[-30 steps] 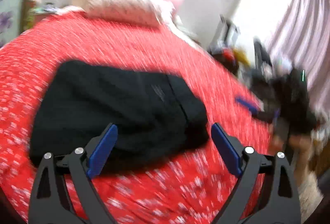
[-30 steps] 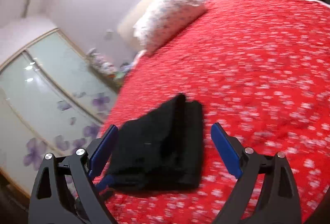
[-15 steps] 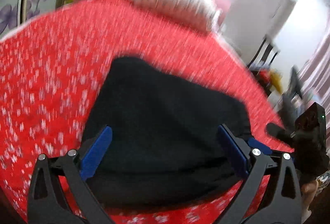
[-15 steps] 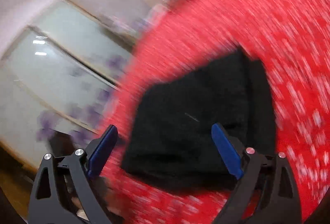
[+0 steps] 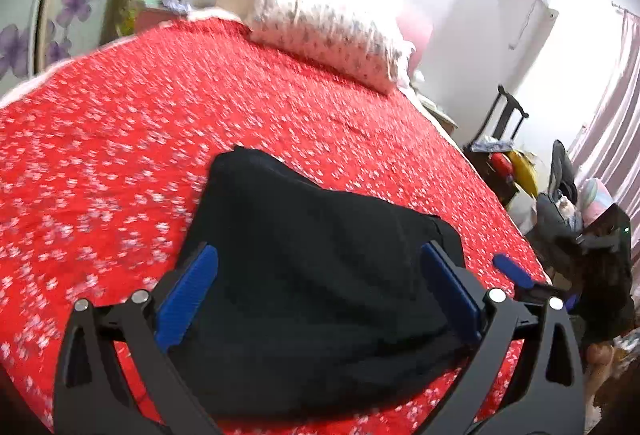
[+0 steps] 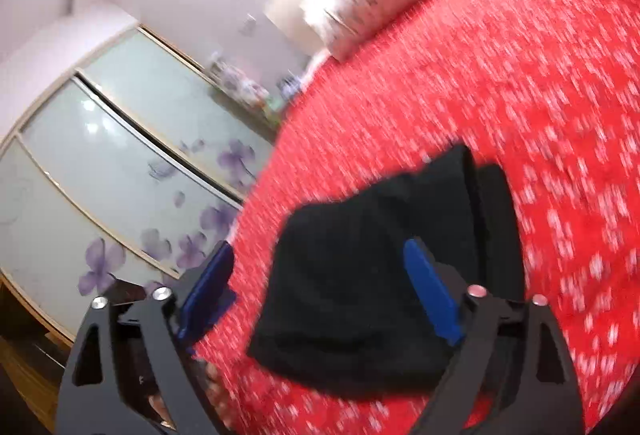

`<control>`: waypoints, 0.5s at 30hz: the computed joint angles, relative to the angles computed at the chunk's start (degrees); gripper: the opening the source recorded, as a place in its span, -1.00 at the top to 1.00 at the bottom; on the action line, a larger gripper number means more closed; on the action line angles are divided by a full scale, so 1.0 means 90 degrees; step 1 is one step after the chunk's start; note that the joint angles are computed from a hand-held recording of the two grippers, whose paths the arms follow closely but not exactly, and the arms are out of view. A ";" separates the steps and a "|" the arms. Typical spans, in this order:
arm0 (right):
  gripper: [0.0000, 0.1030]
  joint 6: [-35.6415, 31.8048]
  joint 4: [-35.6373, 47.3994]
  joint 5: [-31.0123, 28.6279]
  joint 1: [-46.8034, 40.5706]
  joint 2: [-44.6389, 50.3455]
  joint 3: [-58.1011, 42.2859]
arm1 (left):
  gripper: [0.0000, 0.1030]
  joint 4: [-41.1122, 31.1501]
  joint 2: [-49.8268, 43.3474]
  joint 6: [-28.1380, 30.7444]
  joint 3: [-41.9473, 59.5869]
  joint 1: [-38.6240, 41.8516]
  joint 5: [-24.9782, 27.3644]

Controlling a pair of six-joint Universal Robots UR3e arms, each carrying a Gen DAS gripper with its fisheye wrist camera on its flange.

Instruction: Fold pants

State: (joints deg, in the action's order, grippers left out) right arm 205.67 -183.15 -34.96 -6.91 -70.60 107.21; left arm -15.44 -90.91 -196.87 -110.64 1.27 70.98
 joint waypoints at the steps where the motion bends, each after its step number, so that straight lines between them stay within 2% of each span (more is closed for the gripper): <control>1: -0.78 -0.0046 0.0250 0.0046 0.0054 0.0222 -0.0349 | -0.96 -0.0251 -0.0207 0.0021 0.0246 0.0040 -0.0170; 2: -0.79 -0.0172 0.0660 -0.0159 0.0136 0.0355 -0.0653 | -0.96 -0.0548 -0.0450 0.0054 0.0542 0.0062 -0.0281; 4: -0.82 -0.0432 0.1688 -0.1117 0.0346 0.0573 -0.1132 | -0.96 -0.1460 -0.0924 0.0139 0.1155 -0.0028 -0.0076; 6: -0.81 -0.0526 0.2743 -0.1486 0.0424 0.0985 -0.1584 | -0.96 -0.1845 -0.1168 0.0205 0.1338 0.0000 -0.0090; 7: -0.80 -0.0468 0.2882 -0.1302 0.0335 0.1282 -0.1593 | -0.96 -0.1710 -0.1176 0.0227 0.1235 0.0000 -0.0056; 9: -0.79 -0.0179 0.2265 -0.0958 0.0113 0.1239 -0.1210 | -0.96 -0.1747 -0.1139 0.0348 0.1251 -0.0067 0.0039; 10: -0.79 -0.0171 0.2372 -0.1043 0.0093 0.0991 -0.1131 | -0.96 -0.1744 -0.1115 0.0386 0.1246 -0.0071 0.0045; 13: -0.80 -0.0496 0.1666 -0.0901 -0.0060 0.0182 -0.0448 | -0.96 -0.1129 -0.0578 0.0232 0.0523 0.0263 -0.0433; 15: -0.84 -0.0864 0.1592 -0.0403 -0.0189 -0.0210 -0.0153 | -0.96 -0.0951 -0.0305 0.0186 0.0339 0.0486 -0.0696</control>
State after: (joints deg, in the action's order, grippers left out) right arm 197.89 -168.82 -38.58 -8.61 -72.48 105.83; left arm -24.00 -93.66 -195.21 -107.59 5.64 64.72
